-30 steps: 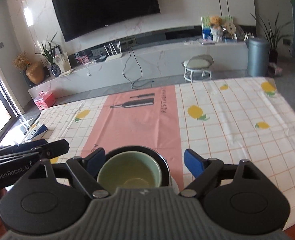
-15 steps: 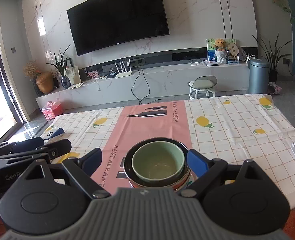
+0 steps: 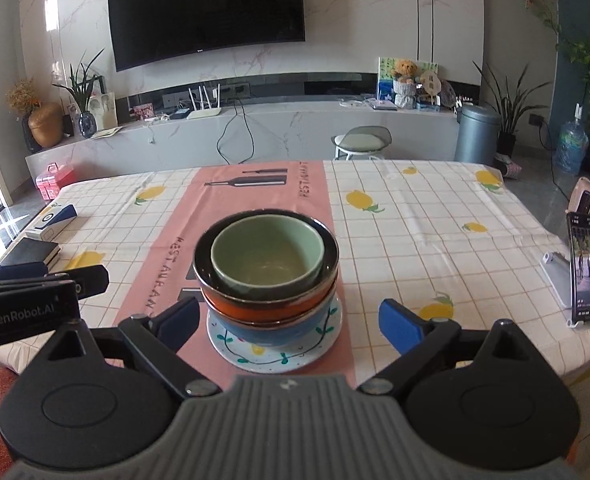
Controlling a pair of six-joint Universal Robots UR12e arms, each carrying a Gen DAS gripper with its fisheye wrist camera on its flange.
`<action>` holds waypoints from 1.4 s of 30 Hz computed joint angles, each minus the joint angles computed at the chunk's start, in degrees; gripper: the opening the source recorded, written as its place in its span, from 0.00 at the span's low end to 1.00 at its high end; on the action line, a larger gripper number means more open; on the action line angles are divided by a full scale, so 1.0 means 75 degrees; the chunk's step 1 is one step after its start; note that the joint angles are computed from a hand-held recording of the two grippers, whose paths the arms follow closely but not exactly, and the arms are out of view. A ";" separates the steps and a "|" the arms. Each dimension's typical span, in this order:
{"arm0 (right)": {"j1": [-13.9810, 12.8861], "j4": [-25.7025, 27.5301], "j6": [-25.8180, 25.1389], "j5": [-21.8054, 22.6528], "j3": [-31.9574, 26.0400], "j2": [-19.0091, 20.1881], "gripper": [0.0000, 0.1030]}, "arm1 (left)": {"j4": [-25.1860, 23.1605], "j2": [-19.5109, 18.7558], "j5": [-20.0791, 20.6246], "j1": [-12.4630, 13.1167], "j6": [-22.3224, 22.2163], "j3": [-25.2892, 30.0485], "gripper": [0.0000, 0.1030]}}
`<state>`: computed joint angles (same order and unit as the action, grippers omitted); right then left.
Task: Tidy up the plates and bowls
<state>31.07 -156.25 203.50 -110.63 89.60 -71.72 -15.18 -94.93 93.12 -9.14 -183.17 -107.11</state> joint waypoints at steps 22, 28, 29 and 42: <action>-0.0036 0.0524 0.0129 0.0253 -0.0131 0.0090 0.92 | -0.0737 -0.0029 0.0002 -0.0030 -0.0043 0.0132 0.81; -0.0030 0.0519 0.0065 0.0243 -0.0143 0.0103 0.92 | -0.0754 -0.0017 -0.0018 -0.0023 -0.0033 0.0134 0.81; -0.0029 0.0520 0.0065 0.0242 -0.0141 0.0103 0.92 | -0.0764 -0.0012 -0.0019 -0.0021 -0.0036 0.0133 0.81; -0.0024 0.0582 0.0046 0.0231 -0.0171 0.0116 0.92 | -0.0785 -0.0009 -0.0021 -0.0024 -0.0027 0.0134 0.81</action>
